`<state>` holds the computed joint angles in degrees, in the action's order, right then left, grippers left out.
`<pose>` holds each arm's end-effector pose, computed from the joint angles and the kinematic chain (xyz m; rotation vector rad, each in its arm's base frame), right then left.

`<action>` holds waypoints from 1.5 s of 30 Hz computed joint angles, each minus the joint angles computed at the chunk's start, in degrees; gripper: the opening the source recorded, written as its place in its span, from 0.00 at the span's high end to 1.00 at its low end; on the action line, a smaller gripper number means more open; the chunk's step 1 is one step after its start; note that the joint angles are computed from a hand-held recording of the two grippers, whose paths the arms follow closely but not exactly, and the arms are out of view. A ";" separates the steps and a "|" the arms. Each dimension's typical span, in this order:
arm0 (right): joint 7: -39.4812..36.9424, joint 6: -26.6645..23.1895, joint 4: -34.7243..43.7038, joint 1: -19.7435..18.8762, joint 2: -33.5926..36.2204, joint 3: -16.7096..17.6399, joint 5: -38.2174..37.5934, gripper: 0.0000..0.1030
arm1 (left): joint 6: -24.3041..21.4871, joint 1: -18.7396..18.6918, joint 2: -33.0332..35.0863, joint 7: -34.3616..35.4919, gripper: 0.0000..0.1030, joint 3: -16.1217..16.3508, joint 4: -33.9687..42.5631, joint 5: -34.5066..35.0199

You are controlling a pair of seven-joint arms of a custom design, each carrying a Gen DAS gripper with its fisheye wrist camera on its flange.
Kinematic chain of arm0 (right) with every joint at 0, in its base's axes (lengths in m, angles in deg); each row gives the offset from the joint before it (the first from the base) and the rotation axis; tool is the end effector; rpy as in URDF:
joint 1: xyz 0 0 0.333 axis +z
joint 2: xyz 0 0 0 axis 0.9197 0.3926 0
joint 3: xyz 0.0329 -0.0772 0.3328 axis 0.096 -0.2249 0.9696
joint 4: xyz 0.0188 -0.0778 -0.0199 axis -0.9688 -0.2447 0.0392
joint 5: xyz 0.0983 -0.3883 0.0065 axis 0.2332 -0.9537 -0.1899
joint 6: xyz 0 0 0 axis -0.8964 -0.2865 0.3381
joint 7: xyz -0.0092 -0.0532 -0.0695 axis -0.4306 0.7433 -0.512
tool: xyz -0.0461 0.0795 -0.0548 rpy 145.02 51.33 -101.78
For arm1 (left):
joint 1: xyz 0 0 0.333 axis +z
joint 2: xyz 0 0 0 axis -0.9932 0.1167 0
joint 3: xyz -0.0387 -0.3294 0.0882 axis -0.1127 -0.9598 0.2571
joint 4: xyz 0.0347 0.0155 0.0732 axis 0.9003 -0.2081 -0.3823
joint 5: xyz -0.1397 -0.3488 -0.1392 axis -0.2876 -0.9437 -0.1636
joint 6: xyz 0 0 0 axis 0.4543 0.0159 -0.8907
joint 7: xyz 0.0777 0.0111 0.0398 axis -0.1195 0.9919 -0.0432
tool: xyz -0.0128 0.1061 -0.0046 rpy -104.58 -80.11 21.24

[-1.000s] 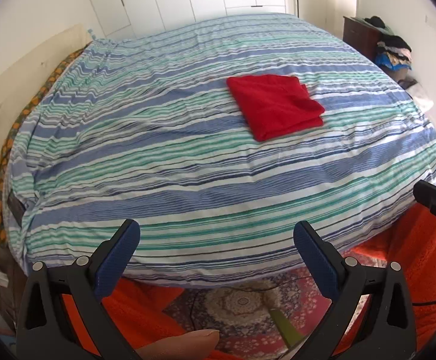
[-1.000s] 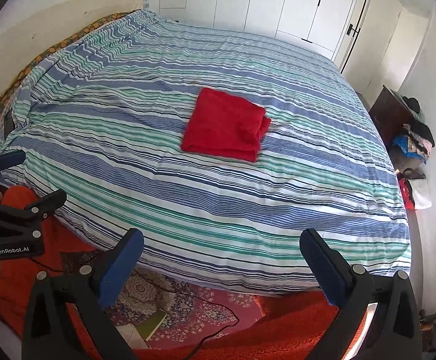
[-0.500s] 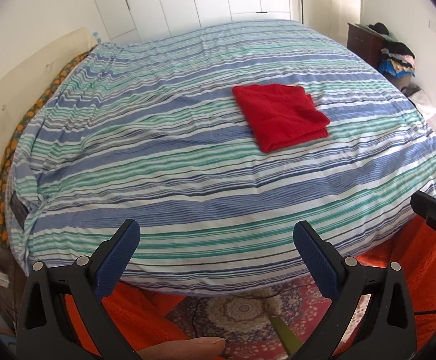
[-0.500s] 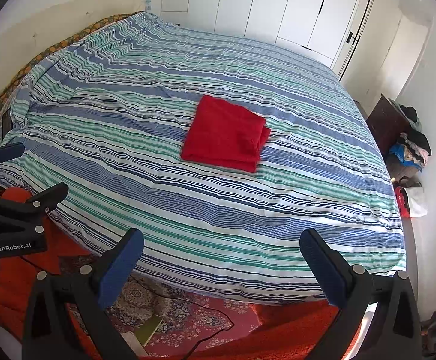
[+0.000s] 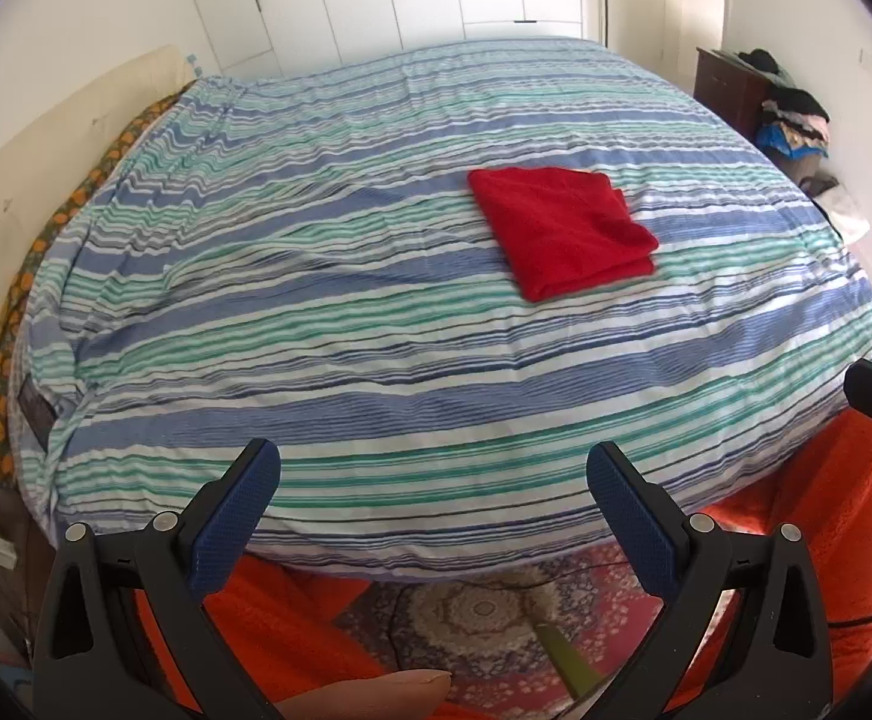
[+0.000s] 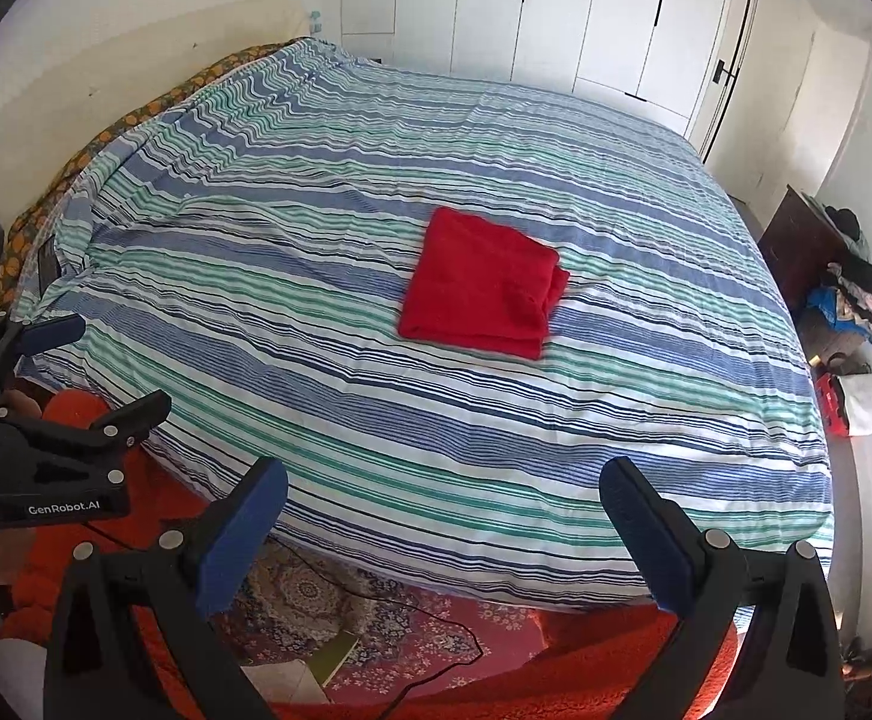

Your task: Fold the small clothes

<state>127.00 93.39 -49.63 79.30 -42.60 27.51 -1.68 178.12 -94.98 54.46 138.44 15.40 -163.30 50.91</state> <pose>0.3720 0.2412 0.5698 -1.9463 1.8235 -0.7168 0.4473 -0.1702 0.5447 -1.4700 2.1634 -0.5698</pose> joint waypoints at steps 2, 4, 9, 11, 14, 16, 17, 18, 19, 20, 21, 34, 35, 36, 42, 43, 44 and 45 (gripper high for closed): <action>0.12 -0.79 0.11 -0.17 0.08 0.33 -0.52 0.00 | -0.30 -0.25 -0.10 0.35 0.01 0.34 0.08 -0.67; -0.01 -1.19 -0.22 0.19 0.01 0.00 -0.05 0.00 | -0.58 -0.70 -0.55 1.10 0.01 0.73 0.11 -1.56; 0.08 -1.63 -1.32 1.11 -0.91 -0.59 1.91 0.00 | -1.40 -2.28 -1.45 3.67 0.01 1.79 0.41 -5.04; 0.09 -1.40 -1.52 1.15 -0.97 -0.58 2.33 0.00 | -1.08 -2.22 -1.60 3.98 0.01 1.52 0.22 -5.17; 0.41 -1.06 -1.47 0.87 -0.96 -0.28 2.17 0.00 | -1.00 -2.16 -1.51 4.34 0.01 1.24 0.18 -5.08; 0.64 -0.82 -1.24 0.58 -0.82 -0.01 1.75 0.00 | -1.13 -2.13 -1.47 4.40 0.01 1.10 0.16 -5.06; 0.84 -0.81 -1.09 0.41 -0.73 0.20 1.43 0.00 | -1.19 -2.03 -1.47 4.22 0.01 0.93 0.16 -4.93; 0.92 -0.78 -0.99 0.33 -0.68 0.26 1.21 0.00 | -1.19 -1.98 -1.44 4.16 0.01 0.89 0.18 -4.87; 0.97 -0.71 -0.95 0.31 -0.67 0.25 1.11 0.00 | -1.27 -1.97 -1.45 4.17 0.01 0.92 0.23 -4.90; 0.99 -0.65 -0.87 0.32 -0.62 0.21 1.07 0.00 | -1.34 -1.98 -1.38 4.23 0.01 0.99 0.34 -4.98; 1.02 -0.59 -0.85 0.30 -0.59 0.21 0.98 0.00 | -1.37 -1.99 -1.35 4.27 0.01 1.02 0.40 -5.06; 1.26 -0.96 -0.55 0.29 0.00 0.17 0.26 0.00 | -1.29 -1.78 -1.20 4.17 0.01 0.73 0.68 -4.68; 1.26 -0.99 -0.47 0.34 0.14 0.13 0.30 0.00 | -1.27 -1.73 -1.21 4.09 0.01 0.65 0.71 -4.52; 1.31 -1.01 -0.45 0.38 0.20 0.10 0.29 0.00 | -1.22 -1.68 -1.22 3.98 0.01 0.55 0.70 -4.34; 1.56 -0.98 -0.36 0.35 0.23 0.02 -0.23 0.00 | -0.90 -1.81 -1.25 4.10 0.01 0.74 0.58 -4.16; 1.62 -0.96 -0.37 0.34 0.22 0.03 -0.28 0.00 | -0.81 -1.83 -1.27 4.15 0.01 0.75 0.55 -4.17; 1.66 -0.95 -0.37 0.33 0.20 0.01 -0.32 0.00 | -0.74 -1.71 -1.28 3.98 0.01 0.66 0.55 -4.02; 1.83 -0.99 -0.34 0.30 0.20 0.13 -0.41 0.00 | -0.55 -1.66 -1.33 3.79 0.01 0.62 0.43 -3.98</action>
<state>128.83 92.39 -49.98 79.61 -42.39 27.64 -2.09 177.57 -96.63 53.14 142.23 16.02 -162.87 46.93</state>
